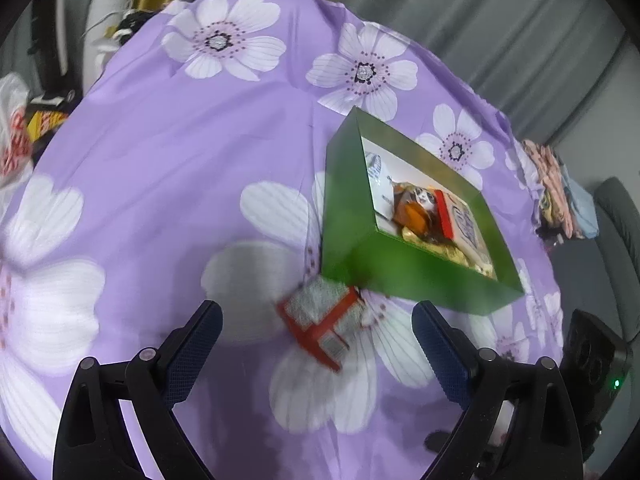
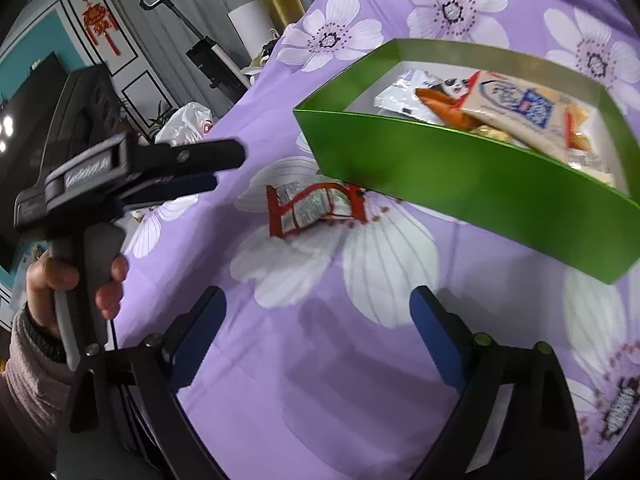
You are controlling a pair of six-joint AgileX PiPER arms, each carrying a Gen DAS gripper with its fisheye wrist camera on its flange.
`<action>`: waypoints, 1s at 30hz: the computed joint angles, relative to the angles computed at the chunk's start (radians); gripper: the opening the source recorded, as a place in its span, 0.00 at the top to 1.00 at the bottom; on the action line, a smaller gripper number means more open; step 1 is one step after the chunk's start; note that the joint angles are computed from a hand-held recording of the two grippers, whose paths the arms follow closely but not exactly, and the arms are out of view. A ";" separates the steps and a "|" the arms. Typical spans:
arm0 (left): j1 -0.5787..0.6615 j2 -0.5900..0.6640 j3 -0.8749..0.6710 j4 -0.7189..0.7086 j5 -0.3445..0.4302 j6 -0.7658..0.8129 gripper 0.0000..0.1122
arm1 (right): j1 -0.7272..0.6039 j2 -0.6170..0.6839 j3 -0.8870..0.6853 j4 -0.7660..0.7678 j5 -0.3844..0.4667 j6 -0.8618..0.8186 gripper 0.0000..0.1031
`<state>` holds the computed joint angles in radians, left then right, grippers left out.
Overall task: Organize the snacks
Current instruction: 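Withdraw both grippers and move toward the red-and-white packet, then close both grippers on the red-and-white packet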
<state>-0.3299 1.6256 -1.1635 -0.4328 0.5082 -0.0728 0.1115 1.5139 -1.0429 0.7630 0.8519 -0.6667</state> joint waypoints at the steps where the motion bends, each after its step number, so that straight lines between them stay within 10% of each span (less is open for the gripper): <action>1: 0.005 0.021 -0.026 -0.003 0.015 0.025 0.15 | 0.005 0.014 -0.008 0.009 -0.003 0.004 0.13; 13: 0.026 0.174 -0.141 -0.121 0.101 0.244 0.19 | 0.075 0.143 -0.101 0.054 -0.045 0.026 0.38; 24: 0.035 0.222 -0.174 -0.174 0.140 0.333 0.55 | 0.109 0.221 -0.178 0.012 -0.061 0.130 0.48; 30: 0.055 0.219 -0.162 -0.240 0.171 0.374 0.63 | 0.086 0.211 -0.159 -0.015 -0.068 0.139 0.71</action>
<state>-0.2747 1.8449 -1.3251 -0.6727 0.6793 0.3011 0.1973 1.7249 -1.2022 0.7481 0.7842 -0.5281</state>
